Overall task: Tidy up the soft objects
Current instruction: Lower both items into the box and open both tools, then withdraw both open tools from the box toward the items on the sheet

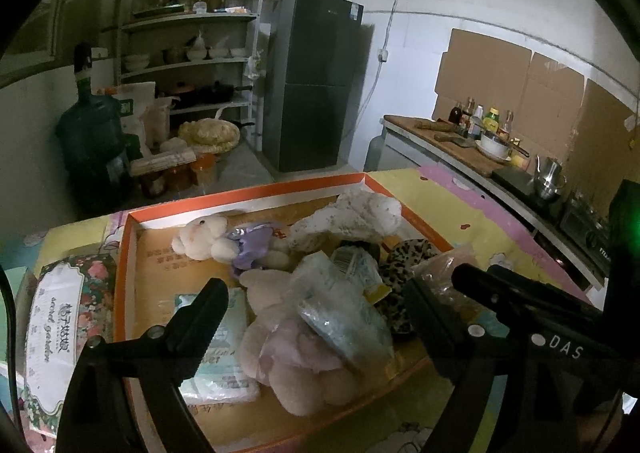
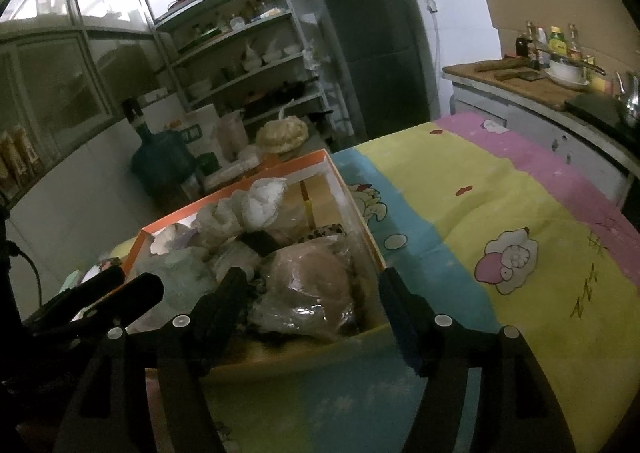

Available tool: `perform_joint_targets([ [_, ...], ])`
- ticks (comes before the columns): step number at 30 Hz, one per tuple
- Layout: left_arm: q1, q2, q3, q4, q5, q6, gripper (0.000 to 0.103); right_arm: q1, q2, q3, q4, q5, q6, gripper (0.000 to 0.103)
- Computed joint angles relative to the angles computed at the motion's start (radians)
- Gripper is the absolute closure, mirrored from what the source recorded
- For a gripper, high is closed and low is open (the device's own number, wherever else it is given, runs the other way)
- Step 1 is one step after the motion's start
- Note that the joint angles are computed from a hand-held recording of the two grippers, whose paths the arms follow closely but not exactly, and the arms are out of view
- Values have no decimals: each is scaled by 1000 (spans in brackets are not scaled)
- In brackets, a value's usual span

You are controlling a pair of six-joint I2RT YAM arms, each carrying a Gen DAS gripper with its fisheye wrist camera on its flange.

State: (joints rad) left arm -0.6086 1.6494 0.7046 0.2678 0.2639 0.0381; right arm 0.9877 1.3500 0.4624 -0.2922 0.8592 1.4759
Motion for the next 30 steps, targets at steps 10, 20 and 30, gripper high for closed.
perform_joint_targets([
  [10, 28, -66, -37, -10, 25, 2, 13, 46, 14, 40, -75, 23, 58, 33],
  [20, 85, -152, -83, -34, 70, 17, 13, 127, 67, 155, -228, 62, 162, 33],
  [30, 168, -257, -135, -73, 121, 39, 13, 180, 141, 277, -316, 83, 188, 33],
])
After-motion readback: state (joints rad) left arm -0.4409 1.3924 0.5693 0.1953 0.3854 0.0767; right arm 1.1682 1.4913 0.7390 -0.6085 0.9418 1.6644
